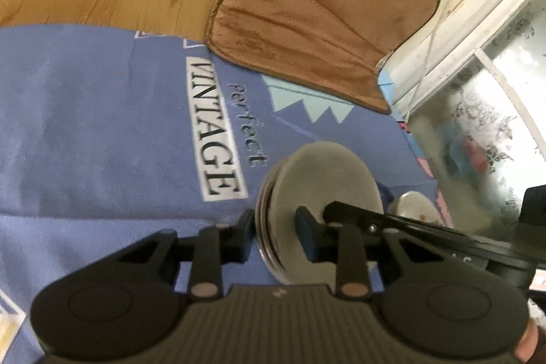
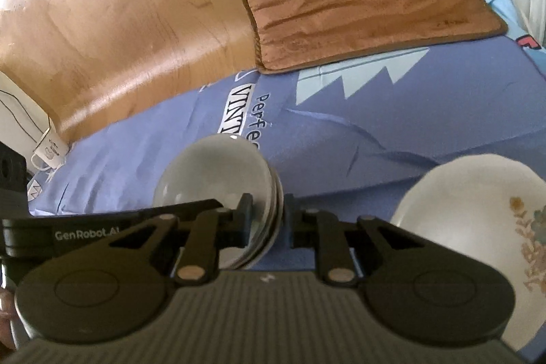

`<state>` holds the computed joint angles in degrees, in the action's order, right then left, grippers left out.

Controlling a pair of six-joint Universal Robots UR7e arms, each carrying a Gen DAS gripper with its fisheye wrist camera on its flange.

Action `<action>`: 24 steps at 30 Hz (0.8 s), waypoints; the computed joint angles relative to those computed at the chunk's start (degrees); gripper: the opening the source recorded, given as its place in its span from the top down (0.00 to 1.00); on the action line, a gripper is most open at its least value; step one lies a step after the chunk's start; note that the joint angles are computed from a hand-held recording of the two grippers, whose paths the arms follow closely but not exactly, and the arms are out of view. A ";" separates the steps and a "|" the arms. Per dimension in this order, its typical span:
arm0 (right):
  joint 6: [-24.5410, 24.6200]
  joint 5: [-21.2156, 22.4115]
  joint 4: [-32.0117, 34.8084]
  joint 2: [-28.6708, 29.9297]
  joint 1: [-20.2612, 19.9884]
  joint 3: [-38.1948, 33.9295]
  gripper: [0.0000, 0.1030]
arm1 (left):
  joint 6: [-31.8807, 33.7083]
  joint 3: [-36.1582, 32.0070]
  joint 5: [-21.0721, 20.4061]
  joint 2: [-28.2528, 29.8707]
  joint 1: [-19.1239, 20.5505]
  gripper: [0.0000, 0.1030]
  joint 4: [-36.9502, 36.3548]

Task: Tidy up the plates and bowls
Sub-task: 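Grip the bowl stack with both tools and lift it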

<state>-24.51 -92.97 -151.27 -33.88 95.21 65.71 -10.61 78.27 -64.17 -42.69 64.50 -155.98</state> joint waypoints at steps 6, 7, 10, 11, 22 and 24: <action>-1.82 2.11 -9.10 -5.61 -0.24 7.16 0.79 | 3.57 -3.03 0.11 2.25 -3.50 0.74 -0.50; -1.84 2.19 -10.24 -6.31 -0.62 7.94 0.79 | 3.87 -3.97 -0.51 2.93 -3.84 0.74 0.11; -1.95 1.60 -13.03 -9.09 -2.16 10.86 0.79 | 4.19 -7.73 -2.84 5.83 -4.61 0.74 3.19; -1.68 1.18 -13.55 -9.99 -2.77 11.79 0.79 | 4.19 -8.73 -3.39 6.79 -4.83 0.74 4.08; 2.99 -1.23 -12.85 -11.17 -6.15 13.05 0.75 | 4.02 -15.65 -1.50 13.54 -6.10 0.55 8.18; 1.56 -2.25 -17.82 -10.97 -5.71 14.33 0.68 | 6.07 -13.70 -0.08 12.41 -6.69 0.46 5.00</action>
